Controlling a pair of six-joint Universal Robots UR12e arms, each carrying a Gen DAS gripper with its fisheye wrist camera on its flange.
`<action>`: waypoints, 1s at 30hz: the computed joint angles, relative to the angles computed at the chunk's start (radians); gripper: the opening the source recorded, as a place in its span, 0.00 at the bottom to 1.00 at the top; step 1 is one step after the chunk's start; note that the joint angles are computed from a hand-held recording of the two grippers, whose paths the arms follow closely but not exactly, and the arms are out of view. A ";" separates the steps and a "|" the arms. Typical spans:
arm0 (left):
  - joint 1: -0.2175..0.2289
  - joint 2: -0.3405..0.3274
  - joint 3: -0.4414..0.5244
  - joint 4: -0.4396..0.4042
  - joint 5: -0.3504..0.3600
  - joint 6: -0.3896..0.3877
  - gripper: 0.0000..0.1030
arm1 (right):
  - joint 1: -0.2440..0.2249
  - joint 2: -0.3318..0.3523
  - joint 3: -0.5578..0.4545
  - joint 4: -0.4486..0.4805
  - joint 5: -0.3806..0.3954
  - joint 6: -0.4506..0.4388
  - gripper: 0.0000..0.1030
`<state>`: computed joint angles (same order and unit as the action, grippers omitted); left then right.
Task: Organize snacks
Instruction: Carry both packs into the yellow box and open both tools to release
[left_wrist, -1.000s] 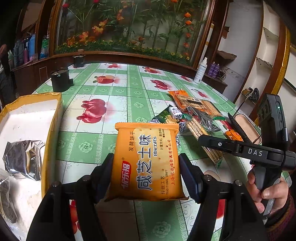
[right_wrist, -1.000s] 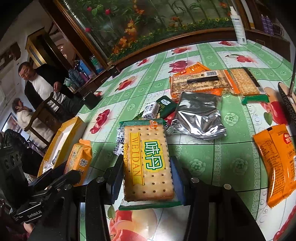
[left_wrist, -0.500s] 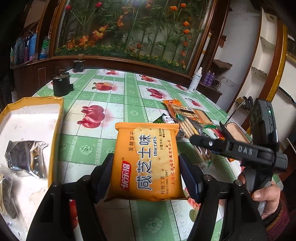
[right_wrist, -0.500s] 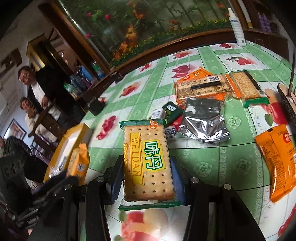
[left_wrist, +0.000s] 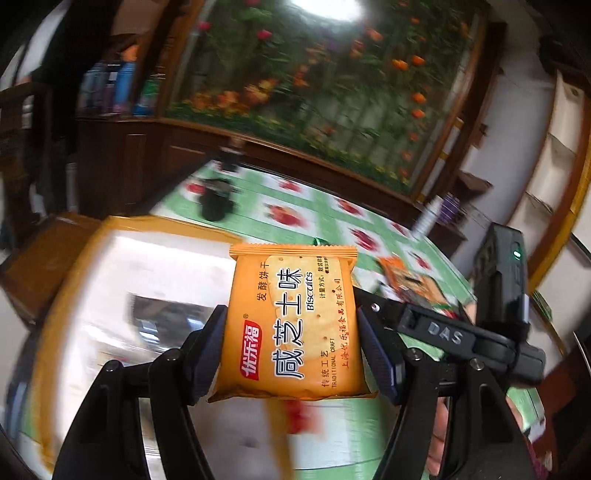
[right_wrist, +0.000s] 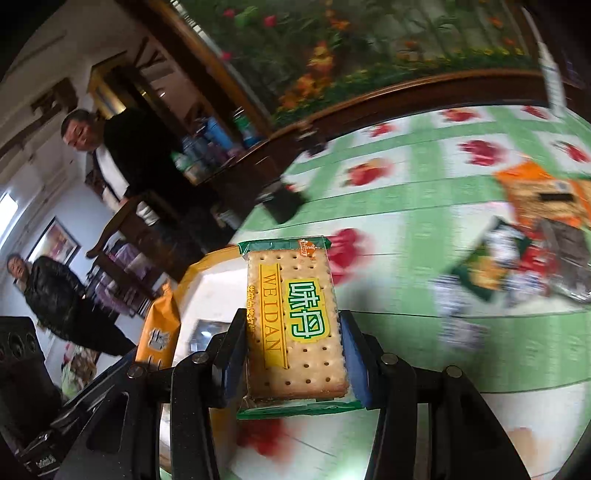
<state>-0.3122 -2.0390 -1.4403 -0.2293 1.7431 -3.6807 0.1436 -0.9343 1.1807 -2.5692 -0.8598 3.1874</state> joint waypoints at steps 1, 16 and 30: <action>0.008 0.008 -0.010 -0.005 0.012 -0.008 0.67 | 0.014 0.006 -0.016 0.009 -0.002 -0.013 0.51; 0.108 0.039 -0.058 -0.219 0.032 -0.177 0.67 | 0.121 0.113 -0.212 0.235 -0.083 -0.110 0.50; 0.100 0.045 -0.073 -0.150 0.012 -0.173 0.74 | 0.114 0.103 -0.188 0.203 -0.024 -0.139 0.52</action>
<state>-0.2121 -1.9936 -1.5130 -0.3794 1.7547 -3.8537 0.2573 -0.8317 0.9929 -2.3665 -0.8833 3.0483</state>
